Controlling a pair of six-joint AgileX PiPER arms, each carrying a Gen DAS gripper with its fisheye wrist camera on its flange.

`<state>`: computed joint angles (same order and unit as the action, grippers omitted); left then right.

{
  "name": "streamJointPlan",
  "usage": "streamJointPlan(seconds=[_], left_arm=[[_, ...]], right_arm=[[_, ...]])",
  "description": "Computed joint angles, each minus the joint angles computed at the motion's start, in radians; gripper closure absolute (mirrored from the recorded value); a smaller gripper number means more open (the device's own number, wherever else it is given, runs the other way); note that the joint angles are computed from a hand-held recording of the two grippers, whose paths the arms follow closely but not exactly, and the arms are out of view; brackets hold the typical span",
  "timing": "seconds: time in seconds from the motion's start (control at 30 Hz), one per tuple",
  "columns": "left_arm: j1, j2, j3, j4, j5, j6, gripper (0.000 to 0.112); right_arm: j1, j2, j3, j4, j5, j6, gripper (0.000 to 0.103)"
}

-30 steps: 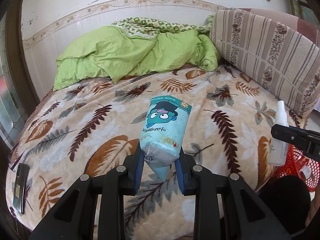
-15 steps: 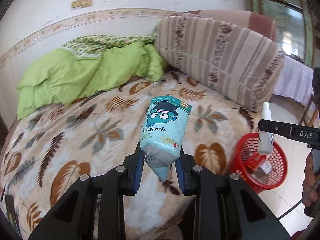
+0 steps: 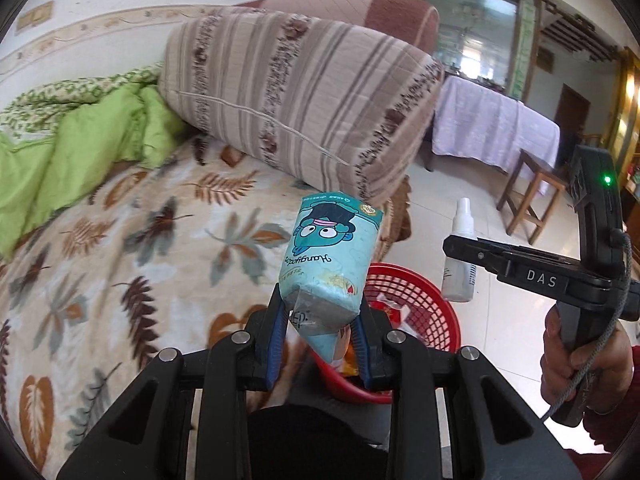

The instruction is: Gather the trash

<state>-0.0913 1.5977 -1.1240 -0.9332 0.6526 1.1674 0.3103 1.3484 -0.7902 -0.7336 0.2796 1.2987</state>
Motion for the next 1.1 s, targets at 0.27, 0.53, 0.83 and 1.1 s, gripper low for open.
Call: streamJointPlan(seconds=[0.27,0.53,0.83,1.1], left_arm=[[-0.103,0.119,-0.073,0.066,0.003,-0.064,0.083],[-0.142,0.169,-0.101,0.101,-0.009,-0.099,0.062],[-0.049,0.063,-0.018,0.028,-0.097,-0.015,0.026],[0.128,-0.043,0.095,-0.113,-0.161,0.164,0.009]], right_arm=[[-0.087,0.009,0.022,0.113,-0.040,-0.152,0.065],[-0.120,0.043,0.015,0.186,-0.040,-0.219,0.052],[0.115,0.093,-0.094,-0.236,0.305,0.235,0.013],[0.421,0.325,-0.338,-0.315,0.924,0.539,0.001]])
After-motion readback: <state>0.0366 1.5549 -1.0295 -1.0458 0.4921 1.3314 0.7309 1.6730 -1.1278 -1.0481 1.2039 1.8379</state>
